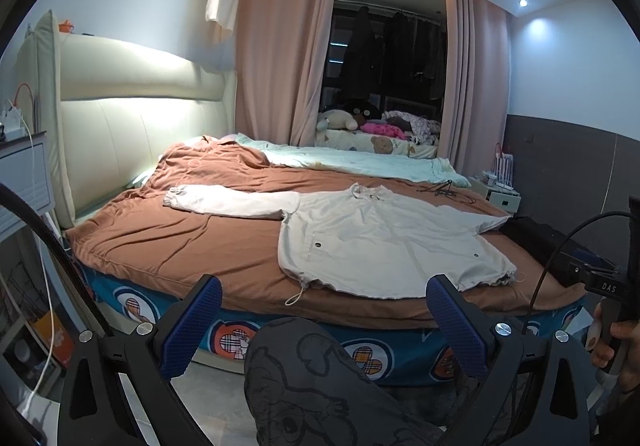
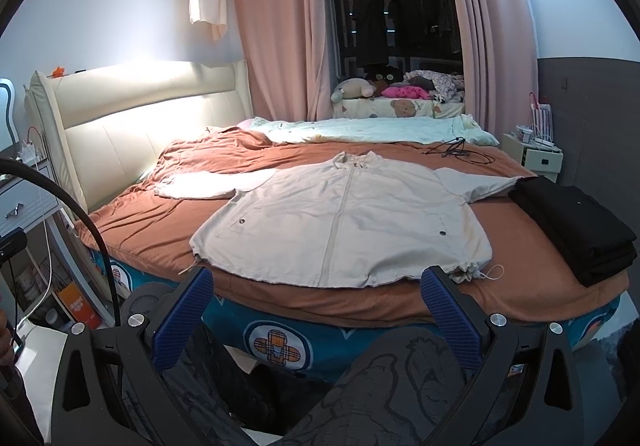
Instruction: Fold large clothes
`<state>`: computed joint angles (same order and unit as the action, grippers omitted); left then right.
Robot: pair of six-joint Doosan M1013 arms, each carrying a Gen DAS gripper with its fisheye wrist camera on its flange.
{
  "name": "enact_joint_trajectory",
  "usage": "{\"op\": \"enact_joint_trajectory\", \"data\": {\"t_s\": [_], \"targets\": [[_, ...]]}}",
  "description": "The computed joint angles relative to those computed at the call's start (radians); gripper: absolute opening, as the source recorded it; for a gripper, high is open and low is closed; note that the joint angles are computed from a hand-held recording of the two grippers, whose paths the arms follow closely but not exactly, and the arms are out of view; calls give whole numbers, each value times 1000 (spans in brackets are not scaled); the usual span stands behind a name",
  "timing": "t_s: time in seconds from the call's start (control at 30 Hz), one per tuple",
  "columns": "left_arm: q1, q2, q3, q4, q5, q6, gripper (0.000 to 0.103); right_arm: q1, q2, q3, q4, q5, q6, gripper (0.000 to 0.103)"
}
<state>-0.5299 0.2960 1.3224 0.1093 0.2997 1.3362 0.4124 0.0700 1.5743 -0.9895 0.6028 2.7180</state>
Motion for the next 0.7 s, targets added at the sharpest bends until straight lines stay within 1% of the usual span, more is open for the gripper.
{"op": "enact_joint_trajectory", "data": {"t_s": [0.17, 0.37, 0.5, 0.57, 0.7], "targets": [[2, 1, 0, -6, 1, 0, 103, 2, 7, -16, 5, 10, -5, 103], [13, 16, -29, -13, 15, -5, 103, -8, 25, -58, 28, -2, -59, 103], [20, 52, -88, -5, 48, -28, 102, -34, 53, -102, 90, -29, -152, 103], [23, 73, -119, 22, 62, -59, 103, -49, 74, -128, 117, -41, -193, 103], [30, 121, -194, 43, 112, -92, 103, -89, 121, -187, 234, -70, -319, 103]]}}
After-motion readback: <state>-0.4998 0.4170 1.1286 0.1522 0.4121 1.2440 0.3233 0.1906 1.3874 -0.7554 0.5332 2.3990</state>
